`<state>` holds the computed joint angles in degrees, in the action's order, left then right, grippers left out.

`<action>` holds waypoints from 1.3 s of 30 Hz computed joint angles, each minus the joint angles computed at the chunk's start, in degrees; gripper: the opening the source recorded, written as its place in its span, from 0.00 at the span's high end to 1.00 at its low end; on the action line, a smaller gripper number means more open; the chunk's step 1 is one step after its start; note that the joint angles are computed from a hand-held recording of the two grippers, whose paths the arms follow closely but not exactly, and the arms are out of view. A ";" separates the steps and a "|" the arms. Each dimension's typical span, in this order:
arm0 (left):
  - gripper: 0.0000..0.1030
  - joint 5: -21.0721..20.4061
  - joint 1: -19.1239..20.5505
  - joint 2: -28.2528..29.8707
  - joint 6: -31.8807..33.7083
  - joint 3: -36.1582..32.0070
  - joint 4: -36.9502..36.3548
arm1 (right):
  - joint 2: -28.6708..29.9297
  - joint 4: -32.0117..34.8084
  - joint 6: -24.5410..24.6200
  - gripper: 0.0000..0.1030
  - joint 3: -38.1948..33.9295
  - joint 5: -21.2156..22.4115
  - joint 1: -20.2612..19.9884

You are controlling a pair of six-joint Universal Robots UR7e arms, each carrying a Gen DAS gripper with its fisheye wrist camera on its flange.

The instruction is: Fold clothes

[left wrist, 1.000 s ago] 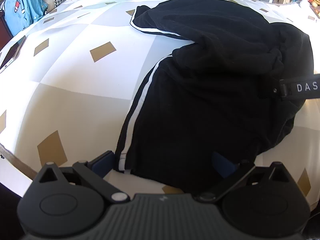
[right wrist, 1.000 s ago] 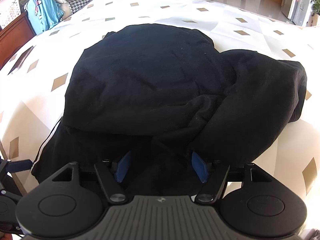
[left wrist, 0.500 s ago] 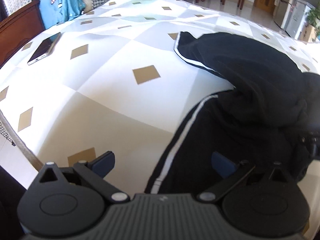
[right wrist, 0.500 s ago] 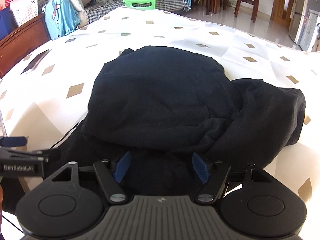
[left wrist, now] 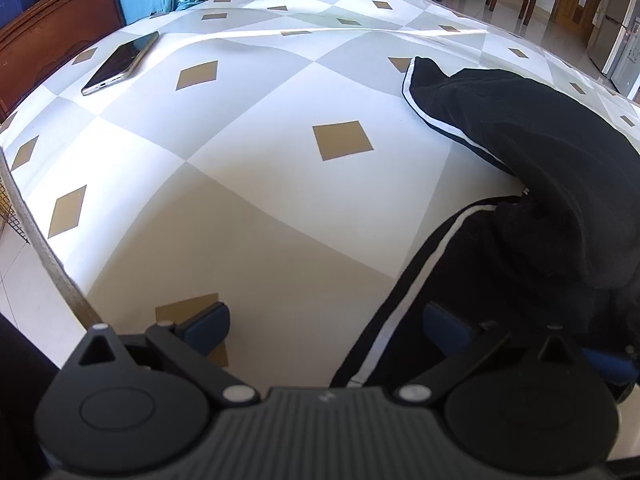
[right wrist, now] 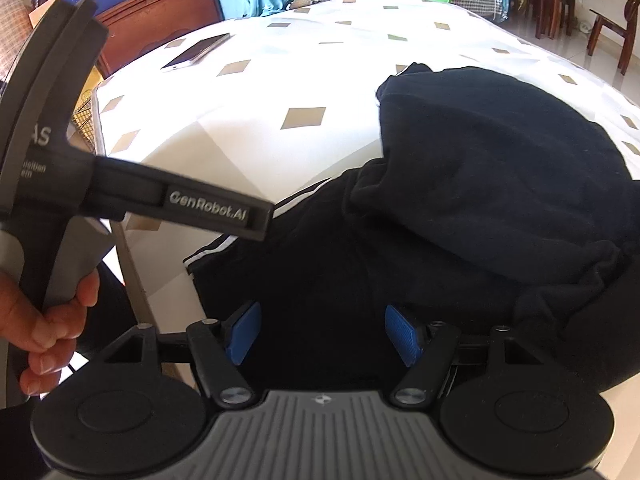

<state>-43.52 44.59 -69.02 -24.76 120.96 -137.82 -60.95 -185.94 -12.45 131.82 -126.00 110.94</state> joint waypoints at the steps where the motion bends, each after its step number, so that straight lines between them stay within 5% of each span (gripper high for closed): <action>1: 0.00 0.05 0.12 0.00 -0.35 -0.09 -0.05 | 0.60 -0.67 -0.56 0.33 0.01 -0.42 0.23; 9: 0.00 0.04 -0.04 -0.34 -0.63 0.17 0.15 | 3.68 -5.54 -3.82 0.22 0.76 -2.31 1.15; 16: 0.00 0.48 -0.53 -0.78 -0.72 0.71 0.14 | 6.77 -10.07 -9.69 0.24 0.93 -5.52 2.10; 26: 0.00 2.10 -0.58 -1.02 -0.74 1.00 -0.87 | 7.43 -13.95 -9.60 0.92 0.38 -9.00 2.03; 39: 0.00 4.04 -1.27 -0.96 -1.23 1.33 -0.69 | 1.80 -26.06 -7.83 0.94 0.06 -8.82 4.14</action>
